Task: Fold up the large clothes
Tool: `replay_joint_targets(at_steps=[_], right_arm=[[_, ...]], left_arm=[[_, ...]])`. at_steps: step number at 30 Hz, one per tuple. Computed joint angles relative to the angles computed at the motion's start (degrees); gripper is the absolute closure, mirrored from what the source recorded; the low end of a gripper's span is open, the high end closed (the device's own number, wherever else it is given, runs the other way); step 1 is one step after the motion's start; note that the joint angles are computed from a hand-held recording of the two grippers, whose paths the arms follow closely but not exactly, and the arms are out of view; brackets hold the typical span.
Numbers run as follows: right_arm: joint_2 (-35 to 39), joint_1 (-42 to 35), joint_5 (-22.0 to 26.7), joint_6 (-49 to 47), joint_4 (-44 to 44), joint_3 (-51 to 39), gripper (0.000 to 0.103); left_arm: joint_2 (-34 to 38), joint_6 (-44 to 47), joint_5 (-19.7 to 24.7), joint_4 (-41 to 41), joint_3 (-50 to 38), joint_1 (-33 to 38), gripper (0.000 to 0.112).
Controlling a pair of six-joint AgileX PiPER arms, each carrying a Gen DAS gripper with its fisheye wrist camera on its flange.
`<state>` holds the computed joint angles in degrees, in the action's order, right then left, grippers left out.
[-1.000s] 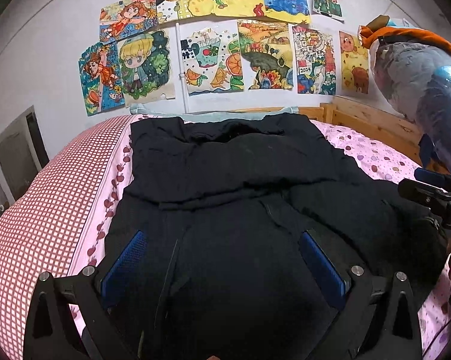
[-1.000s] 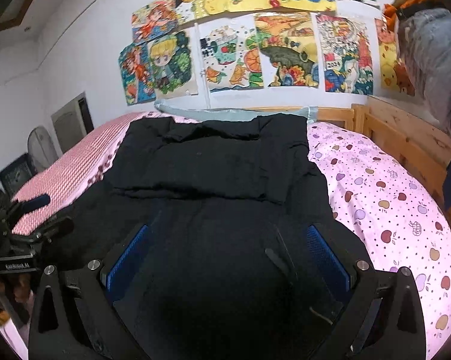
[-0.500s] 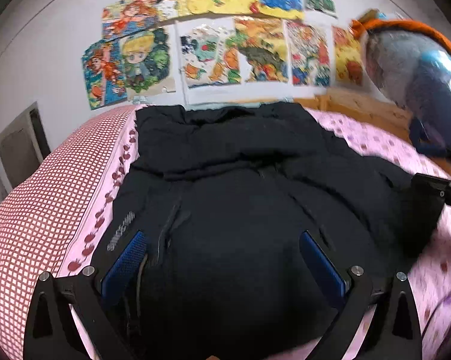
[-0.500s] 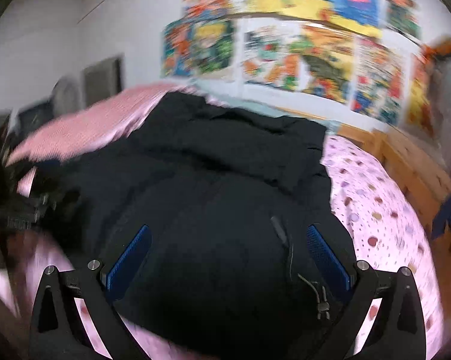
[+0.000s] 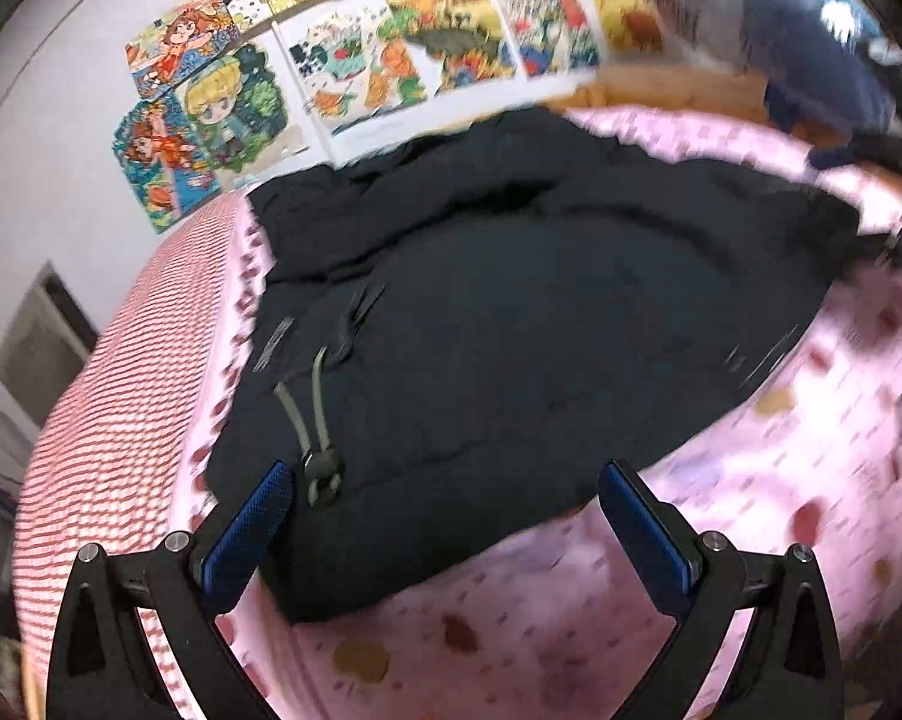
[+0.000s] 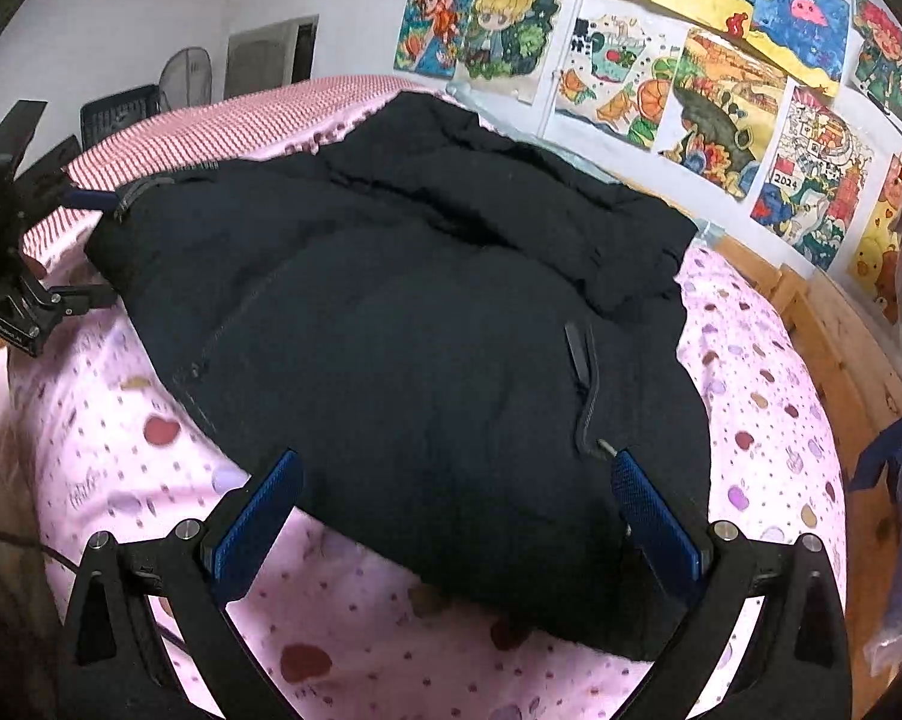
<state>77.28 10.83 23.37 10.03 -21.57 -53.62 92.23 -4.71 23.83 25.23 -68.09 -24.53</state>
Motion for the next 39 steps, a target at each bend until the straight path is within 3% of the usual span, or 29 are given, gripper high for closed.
replay_joint_targets(at_steps=[6, 16, 22, 33, 36, 39], right_arm=[[-1.0, 2.0, 2.3, 1.7, -4.1, 1.3, 0.002], [2.7, 4.6, 6.1, 5.7, -8.0, 0.1, 0.002], [4.4, 7.9, 8.5, 20.7, -22.2, -0.1, 0.002], [1.4, 5.4, 3.2, 37.9, -34.4, 0.0, 0.002], [1.9, 3.3, 0.6, 41.1, -35.1, -0.6, 0.002], [2.6, 2.3, -0.6, 36.5, -31.7, -0.5, 0.002]], left_arm=[[-0.5, -6.7, 1.2, 10.1, 2.0, -2.8, 0.009], [1.5, -10.5, 1.4, 14.5, 1.7, -4.4, 0.009], [1.2, -10.6, 0.8, 14.6, 2.1, -4.1, 0.009], [-1.7, -8.5, -1.7, 13.7, 4.3, -4.2, 0.009], [-1.9, -12.9, -2.8, 18.7, 5.1, -5.5, 0.009], [-0.6, -18.1, -2.3, 25.0, 4.8, -6.9, 0.009]])
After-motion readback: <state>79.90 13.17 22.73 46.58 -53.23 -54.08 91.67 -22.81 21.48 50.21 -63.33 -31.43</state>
